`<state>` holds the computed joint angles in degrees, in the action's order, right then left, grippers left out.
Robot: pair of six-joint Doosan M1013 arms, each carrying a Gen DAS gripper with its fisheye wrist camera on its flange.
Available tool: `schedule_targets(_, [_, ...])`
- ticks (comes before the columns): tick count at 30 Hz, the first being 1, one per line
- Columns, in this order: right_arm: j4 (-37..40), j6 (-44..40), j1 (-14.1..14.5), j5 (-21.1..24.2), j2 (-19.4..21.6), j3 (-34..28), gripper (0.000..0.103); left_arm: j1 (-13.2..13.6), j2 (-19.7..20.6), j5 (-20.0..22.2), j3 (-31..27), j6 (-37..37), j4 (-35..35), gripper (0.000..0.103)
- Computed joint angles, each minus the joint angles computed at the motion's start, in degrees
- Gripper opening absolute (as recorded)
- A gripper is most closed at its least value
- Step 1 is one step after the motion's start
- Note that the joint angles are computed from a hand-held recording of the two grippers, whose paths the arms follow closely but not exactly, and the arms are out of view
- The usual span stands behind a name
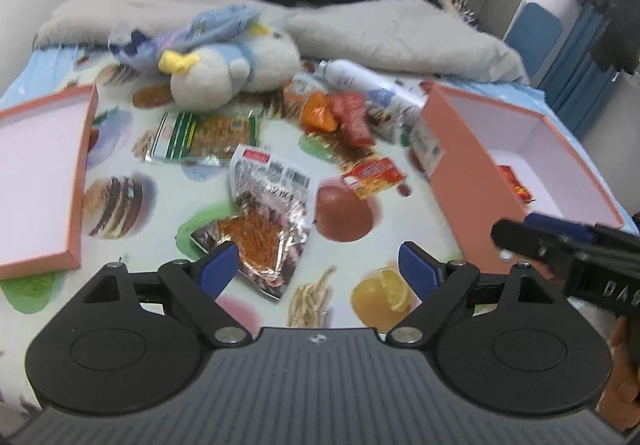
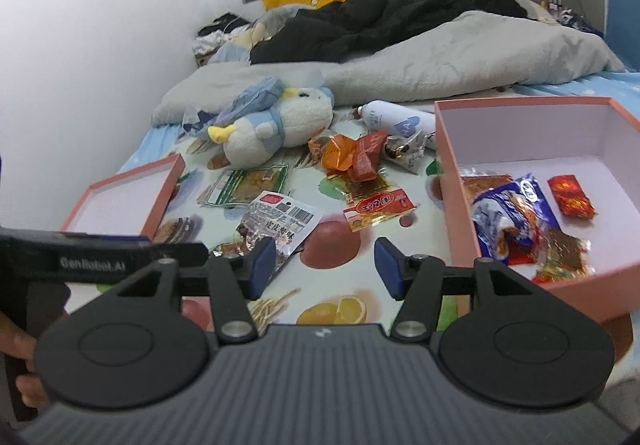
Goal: Organize snacks
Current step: 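Grasp the clear shrimp-stick bag with the left gripper while the right reaches for a red packet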
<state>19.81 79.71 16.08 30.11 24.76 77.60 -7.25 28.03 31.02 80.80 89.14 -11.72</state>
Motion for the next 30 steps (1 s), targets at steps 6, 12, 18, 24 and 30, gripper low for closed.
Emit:
schedule_targets(6, [-3.0, 0.8, 0.0, 4.1, 5.8, -7.4, 0.078, 0.7, 5.4, 3.2, -5.0, 0.8, 2.1, 0.092])
schedule_targets(12, [-7.0, 3.5, 0.1, 12.2, 14.8, -19.8, 0.078, 2.0, 12.4, 8.4, -13.3, 8.1, -0.2, 0.092])
schedule_targets(18, [-10.0, 6.3, 0.2, 25.8, 25.3, -36.6, 0.078, 3.3, 17.1, 14.8, -21.1, 13.8, -3.6, 0.092])
schedule_targets(24, [-13.0, 5.1, 0.5, 29.4, 30.0, -42.4, 0.083, 3.0, 17.4, 12.3, -19.3, 18.3, -5.9, 0.092])
schedule_targets(30, [-17.6, 7.5, 1.1, 24.2, 30.0, -40.3, 0.083, 2.4, 15.7, 3.9, -13.5, 24.3, -7.1, 0.092])
